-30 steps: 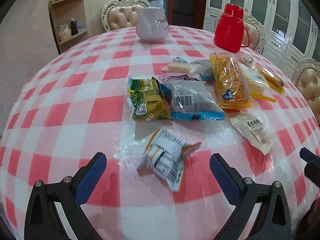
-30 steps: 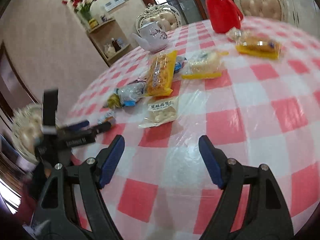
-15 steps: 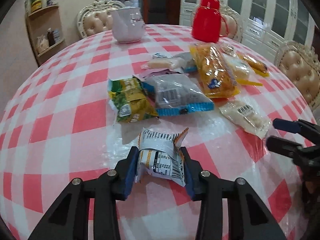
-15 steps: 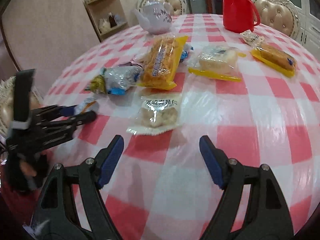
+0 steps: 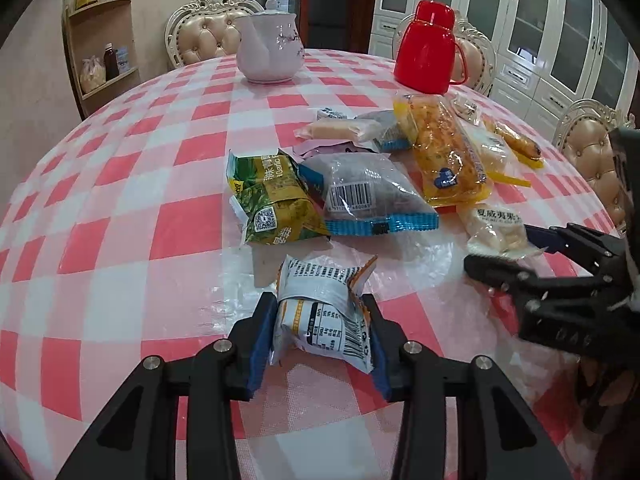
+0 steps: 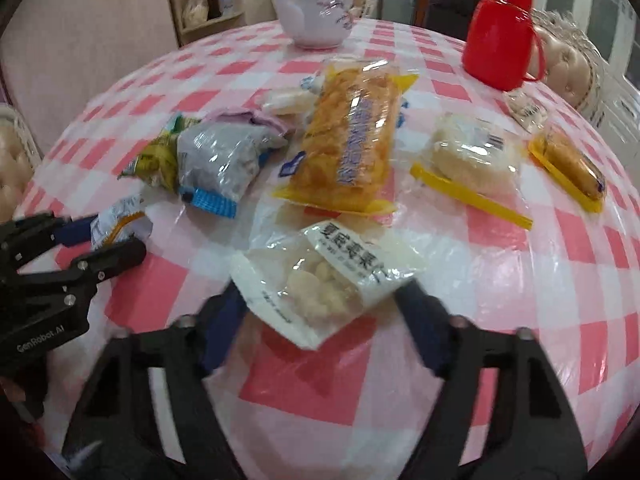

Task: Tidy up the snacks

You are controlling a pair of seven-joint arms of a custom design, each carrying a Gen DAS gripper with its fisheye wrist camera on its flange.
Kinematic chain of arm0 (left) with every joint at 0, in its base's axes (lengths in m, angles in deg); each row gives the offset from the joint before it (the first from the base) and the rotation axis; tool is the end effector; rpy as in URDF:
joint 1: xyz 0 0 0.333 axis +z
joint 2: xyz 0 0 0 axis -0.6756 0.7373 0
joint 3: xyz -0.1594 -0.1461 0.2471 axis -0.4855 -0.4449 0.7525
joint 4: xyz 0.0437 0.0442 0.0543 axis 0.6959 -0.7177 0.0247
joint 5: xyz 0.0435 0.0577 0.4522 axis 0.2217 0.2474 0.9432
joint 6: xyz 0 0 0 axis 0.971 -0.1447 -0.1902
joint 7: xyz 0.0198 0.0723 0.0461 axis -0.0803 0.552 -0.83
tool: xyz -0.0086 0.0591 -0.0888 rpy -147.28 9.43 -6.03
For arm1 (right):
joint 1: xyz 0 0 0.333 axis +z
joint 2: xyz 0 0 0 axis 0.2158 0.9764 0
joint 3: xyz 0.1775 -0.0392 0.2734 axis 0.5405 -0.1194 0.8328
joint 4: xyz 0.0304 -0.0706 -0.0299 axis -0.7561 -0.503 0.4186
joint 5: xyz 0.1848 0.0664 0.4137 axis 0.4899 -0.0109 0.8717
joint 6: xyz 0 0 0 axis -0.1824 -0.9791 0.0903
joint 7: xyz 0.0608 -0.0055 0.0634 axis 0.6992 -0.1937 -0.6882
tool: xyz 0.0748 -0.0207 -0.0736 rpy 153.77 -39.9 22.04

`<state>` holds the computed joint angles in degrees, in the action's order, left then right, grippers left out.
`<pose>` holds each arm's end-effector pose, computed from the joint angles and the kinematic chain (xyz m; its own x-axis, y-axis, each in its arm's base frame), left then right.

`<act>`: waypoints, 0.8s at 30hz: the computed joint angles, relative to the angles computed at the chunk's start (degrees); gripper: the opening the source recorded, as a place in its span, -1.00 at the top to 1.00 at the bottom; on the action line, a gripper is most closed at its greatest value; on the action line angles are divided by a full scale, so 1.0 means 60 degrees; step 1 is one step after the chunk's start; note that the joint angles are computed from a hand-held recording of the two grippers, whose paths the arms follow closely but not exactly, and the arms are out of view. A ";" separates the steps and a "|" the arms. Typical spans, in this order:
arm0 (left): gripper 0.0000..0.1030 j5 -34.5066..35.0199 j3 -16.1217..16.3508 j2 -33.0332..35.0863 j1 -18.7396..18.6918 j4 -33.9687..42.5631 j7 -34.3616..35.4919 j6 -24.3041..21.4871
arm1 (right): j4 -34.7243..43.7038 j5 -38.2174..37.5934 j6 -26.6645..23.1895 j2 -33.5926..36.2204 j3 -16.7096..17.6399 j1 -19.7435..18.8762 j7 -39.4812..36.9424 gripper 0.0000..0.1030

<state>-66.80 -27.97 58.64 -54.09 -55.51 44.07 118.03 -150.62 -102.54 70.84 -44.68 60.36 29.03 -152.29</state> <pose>0.5714 -0.3846 0.3405 -0.7815 -0.6204 0.0663 -0.5197 0.5885 -0.6194 0.4501 0.2477 0.3393 -0.4298 -0.9025 -0.0284 -0.6991 0.3526 -0.6220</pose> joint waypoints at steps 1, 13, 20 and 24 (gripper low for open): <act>0.15 0.0014 0.0003 0.0010 -0.0006 0.0008 -0.0003 0.0001 | -0.0129 -0.0131 0.0248 -0.0108 -0.0041 -0.0045 0.0135 -0.38; 0.03 -0.0290 -0.0174 0.0051 0.0140 0.0064 0.0299 -0.0138 | -0.0567 0.0675 0.2380 -0.0067 -0.0593 -0.0611 -0.4068 -0.94; -0.11 -0.0743 -0.0248 0.0119 0.0213 0.0212 0.0728 -0.0426 | -0.0597 0.1506 0.3638 0.0238 -0.0669 -0.1047 -0.6475 -1.00; -0.15 -0.0900 -0.0204 0.0133 0.0169 0.0264 0.0865 -0.0521 | -0.0710 0.1802 0.3853 0.0187 -0.0500 -0.1178 -0.6959 -1.00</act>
